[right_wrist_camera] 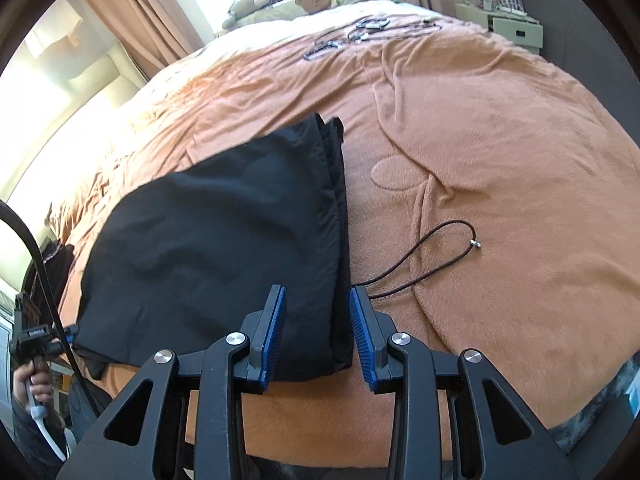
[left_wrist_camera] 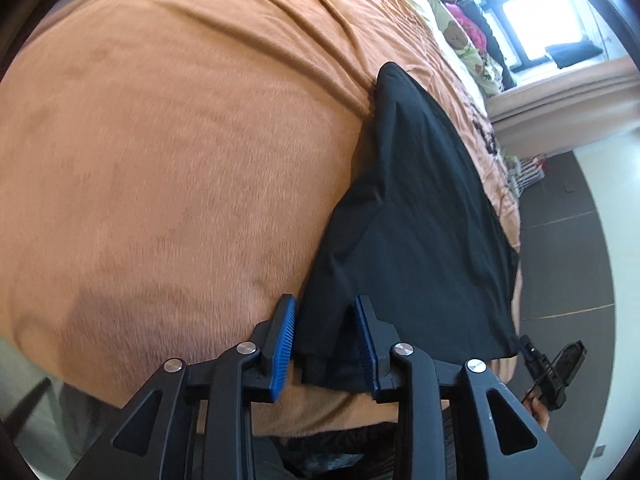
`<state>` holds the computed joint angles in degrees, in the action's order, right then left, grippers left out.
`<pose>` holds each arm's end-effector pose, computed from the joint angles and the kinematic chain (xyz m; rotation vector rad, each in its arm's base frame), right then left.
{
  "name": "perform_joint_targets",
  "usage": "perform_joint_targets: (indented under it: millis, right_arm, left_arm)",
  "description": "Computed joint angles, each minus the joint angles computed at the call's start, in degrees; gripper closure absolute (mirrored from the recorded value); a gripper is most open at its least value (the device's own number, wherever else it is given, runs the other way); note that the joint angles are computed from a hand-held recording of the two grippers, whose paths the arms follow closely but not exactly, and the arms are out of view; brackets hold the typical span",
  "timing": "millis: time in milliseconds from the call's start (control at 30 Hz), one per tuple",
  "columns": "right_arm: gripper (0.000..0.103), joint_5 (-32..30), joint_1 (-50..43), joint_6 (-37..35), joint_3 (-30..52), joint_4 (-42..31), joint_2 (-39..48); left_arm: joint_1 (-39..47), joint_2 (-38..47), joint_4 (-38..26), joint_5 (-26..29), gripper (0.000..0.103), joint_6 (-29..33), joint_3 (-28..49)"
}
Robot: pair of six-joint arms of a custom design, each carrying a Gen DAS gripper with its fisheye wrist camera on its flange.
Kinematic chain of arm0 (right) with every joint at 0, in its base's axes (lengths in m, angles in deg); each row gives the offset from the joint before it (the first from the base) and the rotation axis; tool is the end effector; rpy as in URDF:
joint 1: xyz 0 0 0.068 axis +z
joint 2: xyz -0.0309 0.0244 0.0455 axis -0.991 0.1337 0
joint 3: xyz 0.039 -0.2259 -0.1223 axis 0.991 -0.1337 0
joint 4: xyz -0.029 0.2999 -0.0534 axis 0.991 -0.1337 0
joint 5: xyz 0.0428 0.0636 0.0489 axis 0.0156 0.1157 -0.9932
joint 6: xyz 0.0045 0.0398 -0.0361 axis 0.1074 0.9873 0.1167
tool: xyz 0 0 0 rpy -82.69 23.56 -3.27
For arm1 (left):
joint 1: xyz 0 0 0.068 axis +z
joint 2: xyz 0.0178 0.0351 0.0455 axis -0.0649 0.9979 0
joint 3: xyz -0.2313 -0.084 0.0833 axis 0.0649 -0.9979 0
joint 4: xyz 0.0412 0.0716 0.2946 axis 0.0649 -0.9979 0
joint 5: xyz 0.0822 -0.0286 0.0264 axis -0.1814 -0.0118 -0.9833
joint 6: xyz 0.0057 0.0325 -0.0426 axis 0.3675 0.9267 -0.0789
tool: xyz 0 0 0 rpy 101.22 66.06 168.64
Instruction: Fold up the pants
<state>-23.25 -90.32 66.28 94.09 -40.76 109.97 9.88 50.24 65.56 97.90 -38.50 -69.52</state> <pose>0.3147 -0.0293 0.1478 -0.0198 2.3875 0.4612 0.2091 0.0303 0.0688 -0.6894 2.5503 -0.8489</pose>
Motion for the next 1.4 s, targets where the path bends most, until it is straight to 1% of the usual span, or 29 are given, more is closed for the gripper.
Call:
perform_joint_targets:
  millis: [167,300,400,500,533,567,600,633,767,900,1000,1133,1200,1233,1267,1300,1333,1367,1400]
  right_arm:
    - [0.072,-0.60,0.26,1.07,-4.58,0.51,-6.80]
    - [0.072,-1.83,0.59,1.76,-7.89,0.46,-11.99]
    - [0.072,-3.37,1.30,2.59,-7.60,-0.33,-12.35]
    - [0.072,-1.35,3.44,3.49,-7.43,-0.07,-13.23]
    - [0.072,-0.98,4.19,4.05,-7.40,0.18,-13.48]
    - [0.072,-0.68,4.92,4.53,-7.33,0.39,-13.61]
    - [0.072,-0.09,5.88,5.05,-7.15,0.73,-13.48]
    - [0.072,0.66,7.06,5.48,-7.03,1.00,-13.55]
    - [0.072,2.75,11.58,6.44,-5.77,2.24,-11.79]
    - [0.072,5.19,16.94,7.90,-3.33,3.92,-7.49]
    - [0.072,6.68,20.76,8.44,-0.68,5.19,-3.05]
    - [0.072,8.27,24.97,8.84,3.33,6.50,3.85]
    - [0.072,9.35,26.93,8.91,5.34,7.33,7.66]
    - [0.072,10.00,27.63,8.99,6.15,7.42,8.84]
    - [0.072,10.74,28.51,9.07,6.80,7.71,10.10]
    - [0.072,11.30,29.26,9.09,7.57,7.95,11.44]
    - [0.072,11.78,29.91,9.15,8.18,8.13,12.53]
    - [0.072,12.30,30.50,8.94,8.90,8.33,13.87]
    - [0.072,13.00,31.07,8.70,9.66,8.35,15.10]
  left_arm:
    - [4.18,0.07,5.14,5.68,0.067,-2.80,-3.38]
    - [4.68,1.00,9.15,7.42,0.064,-4.71,-4.76]
    - [4.98,0.84,11.20,8.06,0.064,-6.01,-5.63]
    - [4.68,-1.12,11.04,8.08,0.064,-6.50,-6.65]
    - [4.35,-1.98,10.54,7.98,0.070,-6.38,-6.91]
    - [4.24,-2.75,9.81,7.94,0.085,-5.90,-7.15]
    - [4.09,-3.46,9.19,8.28,0.093,-5.55,-7.44]
    - [4.56,-4.38,8.79,8.99,0.095,-4.99,-8.08]
    - [4.21,-12.42,5.57,8.92,0.097,-5.83,-10.68]
    - [4.40,-17.55,2.49,8.75,0.097,-5.67,-11.86]
    - [4.81,-19.71,0.47,8.81,0.097,-4.94,-12.05]
    - [4.26,-19.19,1.39,7.81,0.096,-5.34,-12.06]
    - [3.94,-17.14,3.39,7.61,0.095,-5.90,-11.90]
    - [3.97,-15.75,4.45,7.76,0.090,-6.14,-11.64]
    - [4.11,-14.50,5.54,8.06,0.082,-6.48,-11.52]
    - [4.43,-14.02,6.10,8.40,0.078,-6.71,-11.60]
    - [4.68,-13.51,7.09,8.57,0.069,-7.12,-11.76]
    - [4.87,-13.25,8.17,8.57,0.063,-7.63,-11.98]
    - [4.97,-12.78,9.24,8.53,0.062,-8.10,-12.05]
